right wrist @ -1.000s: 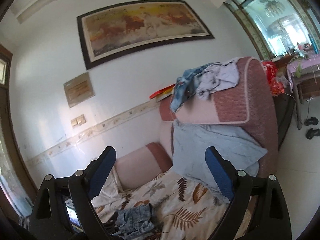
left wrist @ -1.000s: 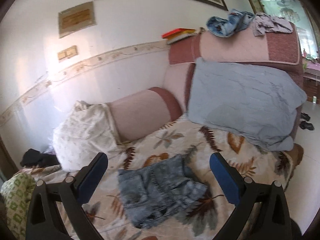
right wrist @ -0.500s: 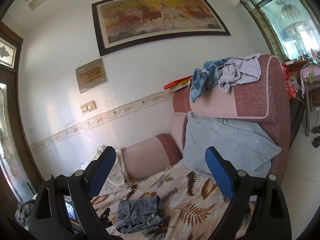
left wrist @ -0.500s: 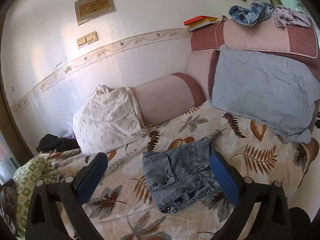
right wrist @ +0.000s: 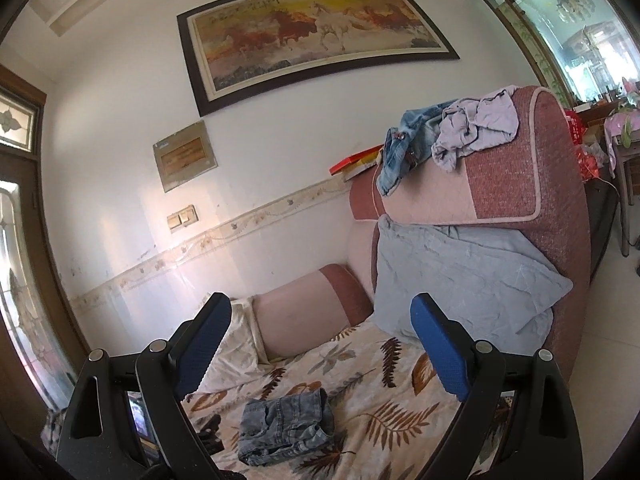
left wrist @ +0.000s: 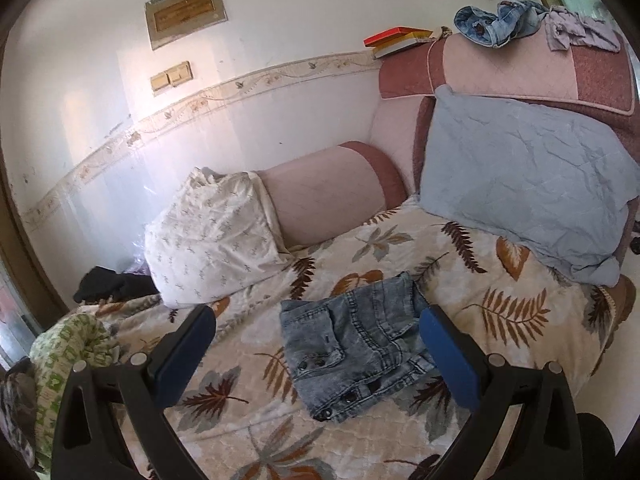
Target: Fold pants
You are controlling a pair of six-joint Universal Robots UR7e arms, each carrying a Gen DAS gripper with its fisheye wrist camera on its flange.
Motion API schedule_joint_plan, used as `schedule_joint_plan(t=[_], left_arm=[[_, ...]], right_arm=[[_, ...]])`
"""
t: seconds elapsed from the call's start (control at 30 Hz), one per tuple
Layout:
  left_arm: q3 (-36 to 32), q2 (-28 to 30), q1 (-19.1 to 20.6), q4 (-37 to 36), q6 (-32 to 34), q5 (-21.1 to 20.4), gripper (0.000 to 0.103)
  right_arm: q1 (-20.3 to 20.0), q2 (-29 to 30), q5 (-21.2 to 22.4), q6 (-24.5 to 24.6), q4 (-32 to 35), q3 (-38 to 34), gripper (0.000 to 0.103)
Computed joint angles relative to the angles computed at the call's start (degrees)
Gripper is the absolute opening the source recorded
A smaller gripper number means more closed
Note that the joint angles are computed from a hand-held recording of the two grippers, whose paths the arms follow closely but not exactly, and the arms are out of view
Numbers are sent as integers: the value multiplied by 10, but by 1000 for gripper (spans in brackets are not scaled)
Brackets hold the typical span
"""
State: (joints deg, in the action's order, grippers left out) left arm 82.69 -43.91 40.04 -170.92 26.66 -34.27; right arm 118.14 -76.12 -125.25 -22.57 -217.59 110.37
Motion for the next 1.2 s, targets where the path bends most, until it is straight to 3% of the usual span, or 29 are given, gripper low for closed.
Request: schedule_joint_plan(t=[0.13,0.3,0.4,0.53,0.67,0.77,0.87,0.97,1.1,1.2], left_arm=[[3,-3,16,-29,16,-8,103],[-16,-21,69,53,-76,-22,103],[-45,-2,101,36,-73,5,103],[-101,23,141,99,-128,7,103],[-157,42,172,206,-206,-52,103],[-174,55,184,232,-216,-90,103],[-201,70,196,284,-224,-134,103],[-215,82,203,283,-228,-168,103],[-234,91,213,316,-228,-237,103],[-246,99,220,337,-229,-269,103]], right_arm=[[-37,-2,45,34,29,3,92],[-108,18,128,121,133,-32,93],[-151,64,182,177,211,-85,93],[-192,157,238,227,355,-197,93],[-224,250,258,250,490,-313,93],[-238,289,238,255,527,-363,93],[-259,302,246,254,534,-379,93],[-277,302,257,260,551,-378,93],[-287,312,295,275,654,-415,93],[-288,323,296,271,691,-435,93]])
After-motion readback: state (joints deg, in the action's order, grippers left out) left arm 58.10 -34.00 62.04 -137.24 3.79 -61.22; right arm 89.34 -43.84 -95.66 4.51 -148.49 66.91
